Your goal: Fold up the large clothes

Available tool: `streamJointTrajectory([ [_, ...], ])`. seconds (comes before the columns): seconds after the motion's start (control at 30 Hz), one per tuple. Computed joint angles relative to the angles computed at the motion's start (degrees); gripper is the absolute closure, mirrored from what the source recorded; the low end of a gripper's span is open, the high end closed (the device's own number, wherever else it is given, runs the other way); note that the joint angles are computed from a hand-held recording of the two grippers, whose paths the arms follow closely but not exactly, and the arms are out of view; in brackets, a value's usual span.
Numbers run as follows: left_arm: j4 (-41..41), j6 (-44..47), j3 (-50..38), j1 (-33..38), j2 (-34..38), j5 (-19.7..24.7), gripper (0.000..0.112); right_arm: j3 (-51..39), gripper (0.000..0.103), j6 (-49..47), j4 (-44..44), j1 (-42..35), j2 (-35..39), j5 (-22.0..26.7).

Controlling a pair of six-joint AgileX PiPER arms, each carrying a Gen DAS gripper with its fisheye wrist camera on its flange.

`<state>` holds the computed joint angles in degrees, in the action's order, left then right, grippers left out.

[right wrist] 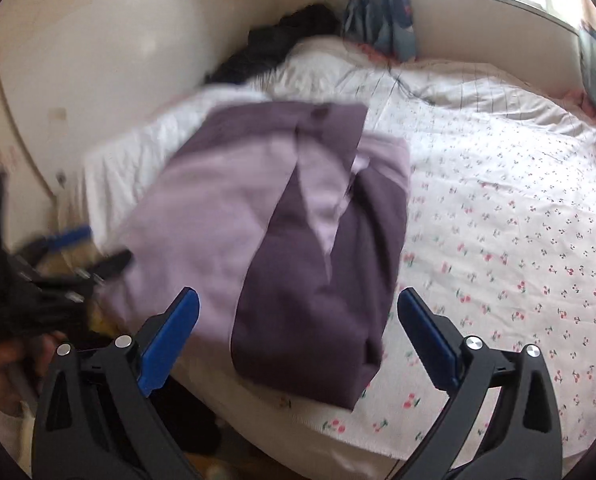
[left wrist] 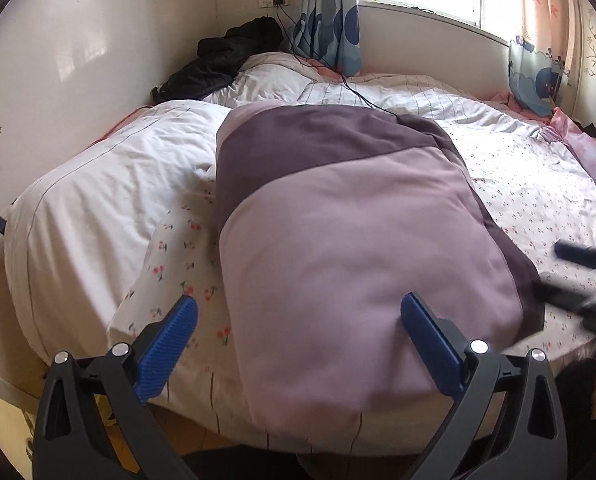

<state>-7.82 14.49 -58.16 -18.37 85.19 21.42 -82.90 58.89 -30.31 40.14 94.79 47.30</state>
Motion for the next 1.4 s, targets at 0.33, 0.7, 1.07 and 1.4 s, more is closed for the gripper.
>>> streamJointTrajectory([
  [0.33,-4.1,3.2,3.0,2.8,-5.5,4.3,0.015,2.8,0.007,4.9,2.0,1.7,-1.7,0.7],
  [0.7,-0.9,-5.1,5.9,2.8,-10.9,8.8,0.015,-9.8,0.007,11.5,-4.7,12.2,4.4,18.0],
  [1.07,8.9,-12.1,8.3,-0.4,-16.3,8.1,0.015,-12.5,0.007,11.5,-2.7,12.6,6.4,17.8],
  [1.4,16.7,-19.5,8.7,-2.8,-16.8,9.2,0.015,-13.2,0.007,11.6,-2.6,12.9,6.4,18.9],
])
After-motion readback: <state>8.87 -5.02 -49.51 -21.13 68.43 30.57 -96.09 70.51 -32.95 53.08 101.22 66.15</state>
